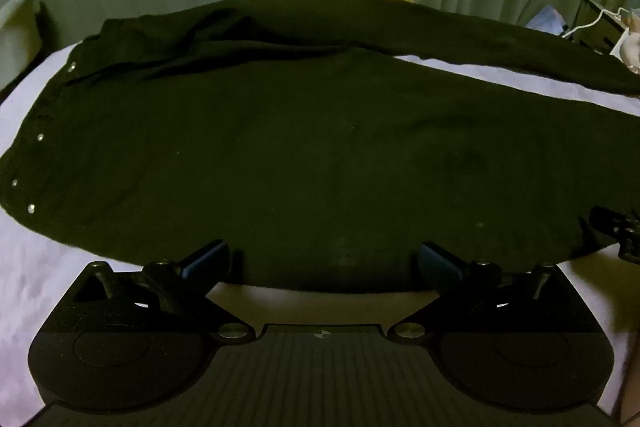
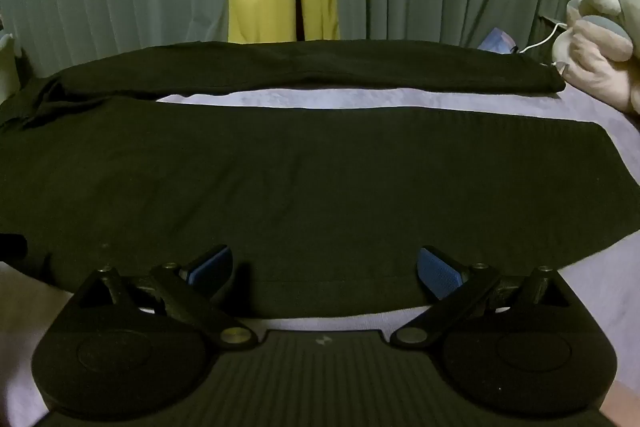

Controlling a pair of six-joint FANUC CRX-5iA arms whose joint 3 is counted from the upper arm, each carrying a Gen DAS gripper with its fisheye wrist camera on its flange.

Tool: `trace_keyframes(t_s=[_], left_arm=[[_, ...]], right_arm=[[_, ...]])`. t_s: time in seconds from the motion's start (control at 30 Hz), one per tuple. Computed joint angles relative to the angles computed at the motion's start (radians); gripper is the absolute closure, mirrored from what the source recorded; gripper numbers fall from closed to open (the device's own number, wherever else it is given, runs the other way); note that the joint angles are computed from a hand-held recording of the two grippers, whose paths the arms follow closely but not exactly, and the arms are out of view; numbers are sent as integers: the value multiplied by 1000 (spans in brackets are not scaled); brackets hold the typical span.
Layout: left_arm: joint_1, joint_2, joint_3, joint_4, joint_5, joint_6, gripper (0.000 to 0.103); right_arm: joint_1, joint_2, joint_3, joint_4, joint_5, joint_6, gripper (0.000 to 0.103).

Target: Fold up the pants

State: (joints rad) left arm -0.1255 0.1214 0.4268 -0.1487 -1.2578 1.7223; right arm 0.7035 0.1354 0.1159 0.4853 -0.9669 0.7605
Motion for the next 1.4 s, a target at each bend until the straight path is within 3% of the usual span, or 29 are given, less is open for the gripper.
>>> trace_keyframes(t_s=[0.17,0.5,1.4], left_arm=[[25,35,44,42,-47,-13,0],[12,8,4,19,-11,-5,0],[12,16,13,26,-27,-13,0]], right_arm=[[-1,1,0,-1,1,2,4],[-2,3,0,-2,2,3,4],[-4,1,-4,-6,2,4,4]])
